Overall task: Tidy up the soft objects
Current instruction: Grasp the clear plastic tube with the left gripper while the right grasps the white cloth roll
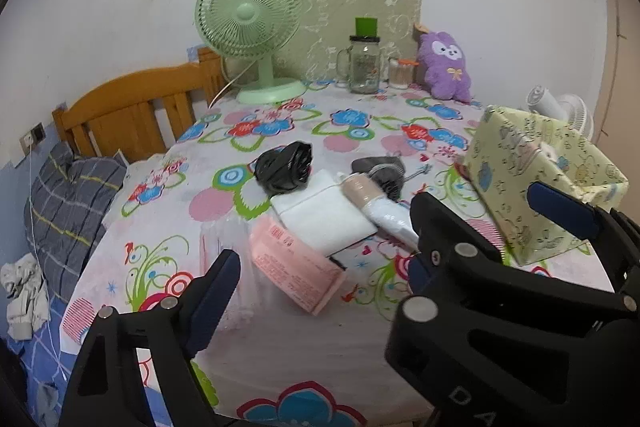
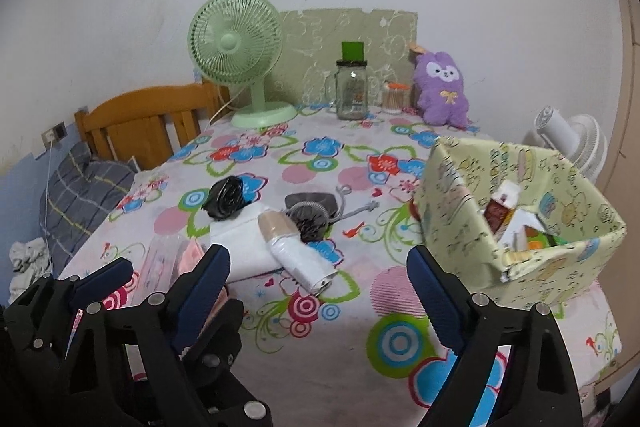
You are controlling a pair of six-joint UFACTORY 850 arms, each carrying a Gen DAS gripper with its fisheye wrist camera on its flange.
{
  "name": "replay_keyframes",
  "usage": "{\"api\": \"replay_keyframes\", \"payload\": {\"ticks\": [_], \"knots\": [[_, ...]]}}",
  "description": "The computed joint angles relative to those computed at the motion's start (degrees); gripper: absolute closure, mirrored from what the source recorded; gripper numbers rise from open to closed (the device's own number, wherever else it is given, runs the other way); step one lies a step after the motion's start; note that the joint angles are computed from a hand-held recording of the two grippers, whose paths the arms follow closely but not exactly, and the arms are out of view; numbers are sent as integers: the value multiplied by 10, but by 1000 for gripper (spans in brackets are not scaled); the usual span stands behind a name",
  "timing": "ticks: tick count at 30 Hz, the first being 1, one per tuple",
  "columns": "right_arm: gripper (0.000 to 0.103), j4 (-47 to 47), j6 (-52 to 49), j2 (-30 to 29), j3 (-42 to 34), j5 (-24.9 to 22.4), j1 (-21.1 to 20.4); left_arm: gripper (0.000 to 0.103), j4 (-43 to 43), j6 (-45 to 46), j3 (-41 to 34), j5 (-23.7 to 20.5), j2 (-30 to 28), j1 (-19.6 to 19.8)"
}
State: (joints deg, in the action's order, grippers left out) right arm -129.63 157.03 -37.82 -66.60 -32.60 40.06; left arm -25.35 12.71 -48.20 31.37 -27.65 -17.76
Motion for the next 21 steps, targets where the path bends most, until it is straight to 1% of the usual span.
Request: {"api": "replay_keyframes", "payload": {"ticks": [3,7,13,17,19,21], "knots": [[14,-6,4,-11,-14,18,-3,18,-2,0,-7,-6,-9,6],[15,-3,-4,-24,-29,29,-5,21,3,-7,-20,-21,-22,15],[18,0,-18,-48,-61,60,-12,23,-53,35,-35,-27,-36,23],[21,15,-37,-64,-86,75,-14,24,-70,49,-45,-37,-42,35],[21,14,-39,-69,-96,82,-14,26,-84,61,-50,-38,-46,39],[21,15,-44,-75,-105,88,-13,32,-96,70,-56,-46,-51,44]]}}
